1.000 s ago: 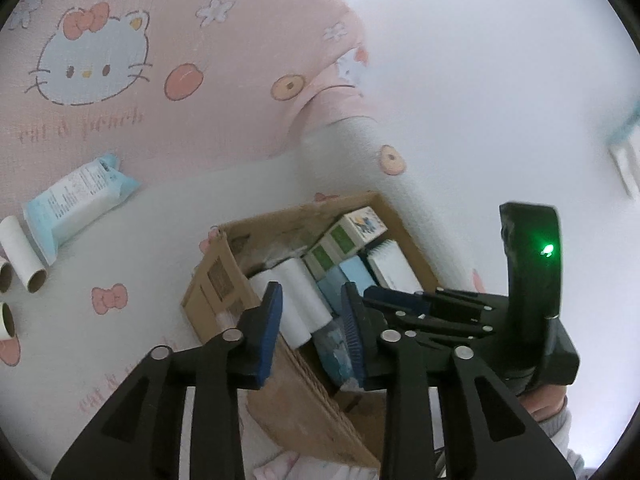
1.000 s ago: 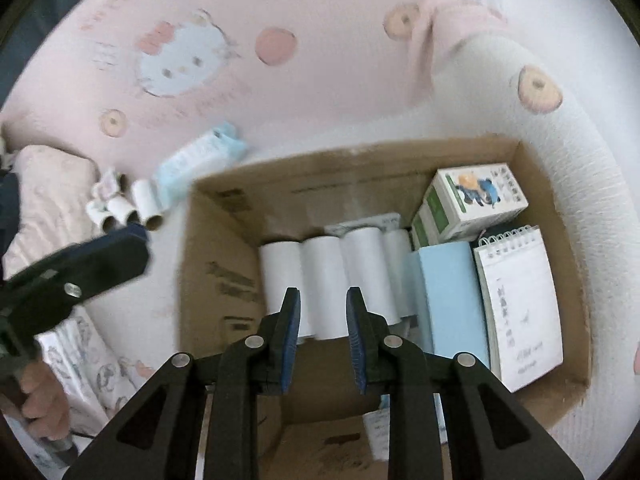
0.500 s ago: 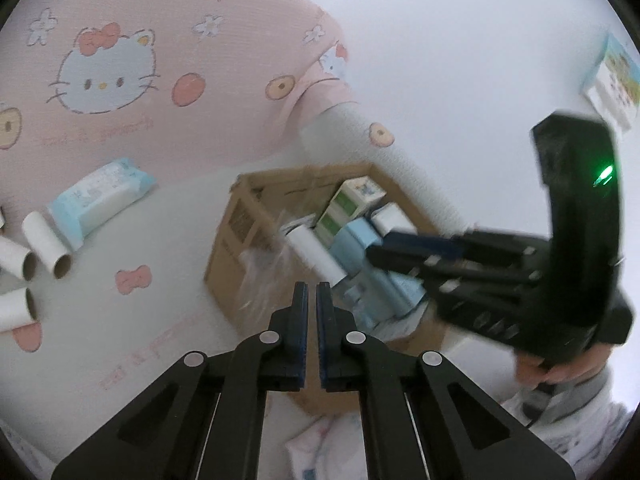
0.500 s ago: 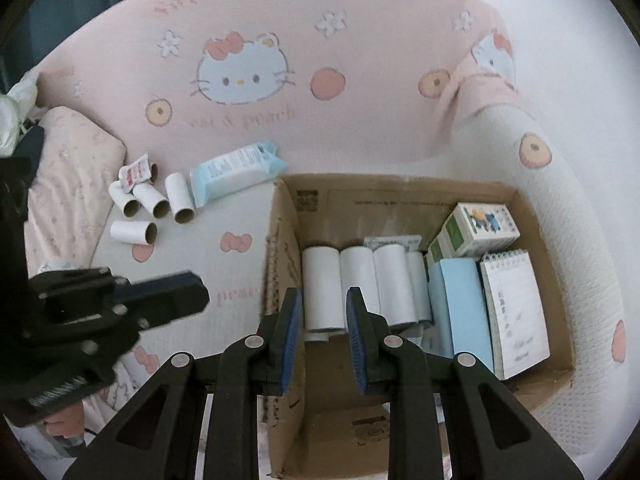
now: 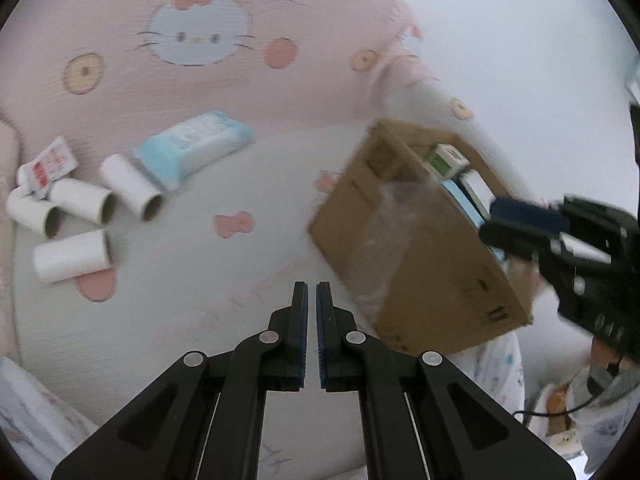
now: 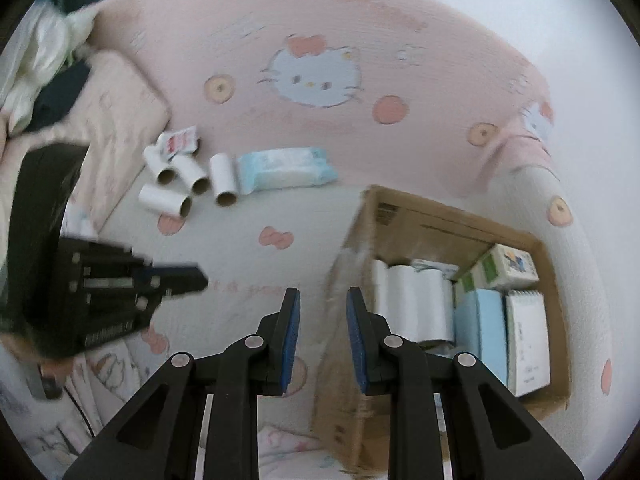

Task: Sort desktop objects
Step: 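Move both grippers back toward the remaining scattered white tubes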

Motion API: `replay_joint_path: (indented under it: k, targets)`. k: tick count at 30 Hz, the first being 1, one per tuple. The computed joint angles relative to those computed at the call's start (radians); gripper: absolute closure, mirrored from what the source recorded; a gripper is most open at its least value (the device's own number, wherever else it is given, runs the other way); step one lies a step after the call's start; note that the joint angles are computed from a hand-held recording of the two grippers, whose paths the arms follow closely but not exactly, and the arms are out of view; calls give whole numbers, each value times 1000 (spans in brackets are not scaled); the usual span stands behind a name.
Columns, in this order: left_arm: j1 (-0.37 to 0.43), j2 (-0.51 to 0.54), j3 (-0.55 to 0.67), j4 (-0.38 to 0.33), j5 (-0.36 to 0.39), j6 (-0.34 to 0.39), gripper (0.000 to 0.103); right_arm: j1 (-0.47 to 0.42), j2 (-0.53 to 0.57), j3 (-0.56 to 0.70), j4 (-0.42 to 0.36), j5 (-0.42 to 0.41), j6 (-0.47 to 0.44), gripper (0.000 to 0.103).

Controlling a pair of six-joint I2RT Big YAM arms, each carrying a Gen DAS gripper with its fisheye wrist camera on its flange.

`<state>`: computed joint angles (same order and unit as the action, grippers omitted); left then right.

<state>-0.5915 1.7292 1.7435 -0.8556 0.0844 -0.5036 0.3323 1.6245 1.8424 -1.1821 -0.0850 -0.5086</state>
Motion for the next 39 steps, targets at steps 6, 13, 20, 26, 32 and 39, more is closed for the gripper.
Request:
replay_joint_path:
  k: [6,13,20,26,32,39]
  targets:
    - [68,-47,-68,34,-24,-20,99,54,43,14,-29,-35,24,83]
    - [179,-87,-162,76,-10,-71,99,117,116,71,-69,-42,60,83]
    - [269,-100,-204,114,-42,-136,99,157,199,159,-129,-66,76,83]
    - [352,-142,-311,234,34,-358,86,159,300,284,-223,-187,118,83]
    - [392,-140,-338,283,51,-465,58,180,381,345,-217,-225,178,48]
    - [409,-73,-275,240,96,-494,55,220,469,414,-207,-224,227,48]
